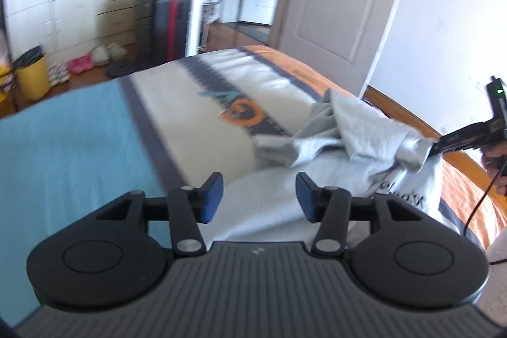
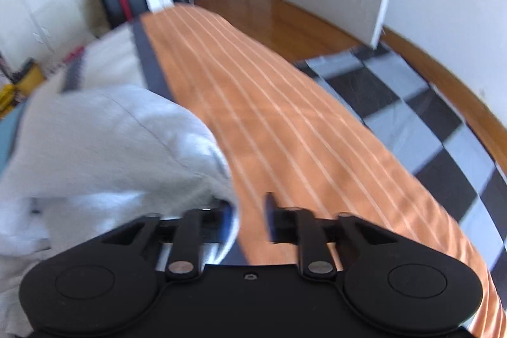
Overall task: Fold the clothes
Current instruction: 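Grasp the sweatshirt sleeve with the left gripper while the right gripper grasps the body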
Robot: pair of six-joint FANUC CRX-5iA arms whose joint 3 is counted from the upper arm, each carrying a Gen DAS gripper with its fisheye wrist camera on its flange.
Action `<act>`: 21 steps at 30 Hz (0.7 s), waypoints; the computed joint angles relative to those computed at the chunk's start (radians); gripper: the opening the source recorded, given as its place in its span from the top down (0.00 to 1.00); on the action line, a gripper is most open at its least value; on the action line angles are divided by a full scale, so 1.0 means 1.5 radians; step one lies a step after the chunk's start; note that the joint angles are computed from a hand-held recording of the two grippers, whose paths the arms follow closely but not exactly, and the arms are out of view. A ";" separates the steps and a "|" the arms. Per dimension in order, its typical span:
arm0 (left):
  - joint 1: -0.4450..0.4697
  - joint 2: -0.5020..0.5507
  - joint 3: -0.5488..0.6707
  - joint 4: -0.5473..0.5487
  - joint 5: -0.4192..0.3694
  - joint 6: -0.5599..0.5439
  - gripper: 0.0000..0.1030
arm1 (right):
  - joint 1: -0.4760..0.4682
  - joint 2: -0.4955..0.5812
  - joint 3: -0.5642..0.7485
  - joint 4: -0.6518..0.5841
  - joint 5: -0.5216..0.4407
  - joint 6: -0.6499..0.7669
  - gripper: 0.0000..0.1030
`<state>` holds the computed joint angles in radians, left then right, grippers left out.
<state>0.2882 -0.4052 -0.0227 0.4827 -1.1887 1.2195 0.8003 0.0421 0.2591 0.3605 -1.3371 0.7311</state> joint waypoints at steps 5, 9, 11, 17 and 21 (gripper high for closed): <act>-0.072 0.100 0.093 -0.067 -0.042 0.031 0.51 | -0.005 -0.017 -0.019 0.014 0.030 -0.030 0.48; -0.091 0.110 0.092 -0.067 -0.014 0.037 0.51 | 0.004 -0.079 -0.077 0.020 0.153 -0.027 0.48; -0.098 0.111 0.091 -0.067 0.003 0.026 0.46 | 0.007 -0.114 -0.114 0.019 0.230 -0.026 0.48; -0.124 0.168 0.135 -0.116 0.012 0.077 0.41 | -0.016 -0.132 -0.137 -0.074 0.369 0.055 0.46; -0.119 0.230 0.176 -0.093 -0.064 0.100 0.55 | -0.017 -0.095 -0.077 -0.195 0.340 0.214 0.33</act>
<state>0.1100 -0.0609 0.2415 0.3437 -1.2840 1.3694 0.7751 -0.1003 0.1434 0.0679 -0.8277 1.0519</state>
